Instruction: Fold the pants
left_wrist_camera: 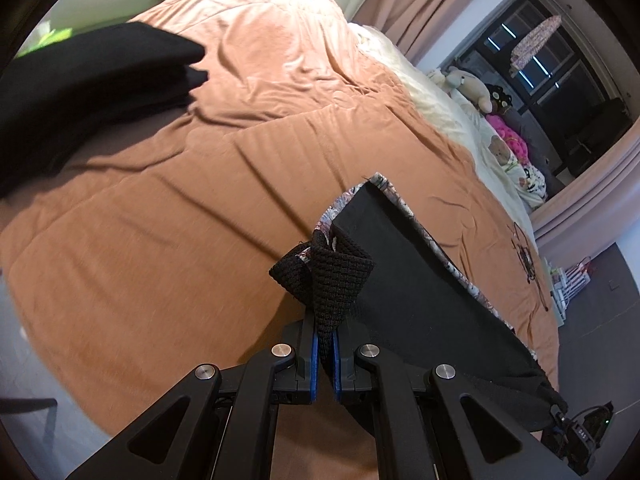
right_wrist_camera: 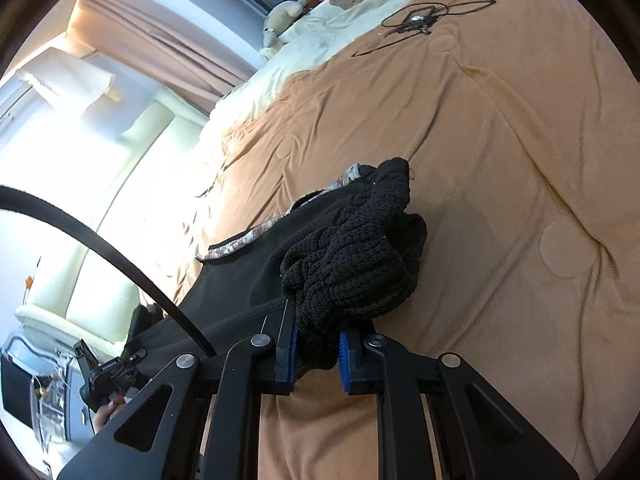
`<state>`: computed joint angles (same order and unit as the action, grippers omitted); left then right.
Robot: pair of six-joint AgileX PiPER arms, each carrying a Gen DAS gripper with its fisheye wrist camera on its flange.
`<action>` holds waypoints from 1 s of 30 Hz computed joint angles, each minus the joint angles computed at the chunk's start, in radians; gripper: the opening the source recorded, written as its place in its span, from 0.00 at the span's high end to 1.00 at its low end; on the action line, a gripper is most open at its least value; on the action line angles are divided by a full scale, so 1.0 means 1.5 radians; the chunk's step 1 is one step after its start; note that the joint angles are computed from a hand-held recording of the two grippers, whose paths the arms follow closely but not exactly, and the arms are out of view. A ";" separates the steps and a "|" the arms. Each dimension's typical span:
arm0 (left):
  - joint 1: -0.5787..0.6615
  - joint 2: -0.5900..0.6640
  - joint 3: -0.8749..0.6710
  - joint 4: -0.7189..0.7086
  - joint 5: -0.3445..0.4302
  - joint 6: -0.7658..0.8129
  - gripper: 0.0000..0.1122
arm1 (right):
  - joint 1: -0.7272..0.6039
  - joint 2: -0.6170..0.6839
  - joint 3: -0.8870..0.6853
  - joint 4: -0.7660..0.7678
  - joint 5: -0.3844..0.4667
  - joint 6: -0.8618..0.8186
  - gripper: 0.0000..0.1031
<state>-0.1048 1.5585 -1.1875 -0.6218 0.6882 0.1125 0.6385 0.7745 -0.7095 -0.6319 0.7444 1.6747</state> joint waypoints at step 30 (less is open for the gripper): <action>0.053 -0.036 0.058 0.154 0.051 0.018 0.51 | -0.149 0.075 -0.068 0.220 0.077 -0.321 0.25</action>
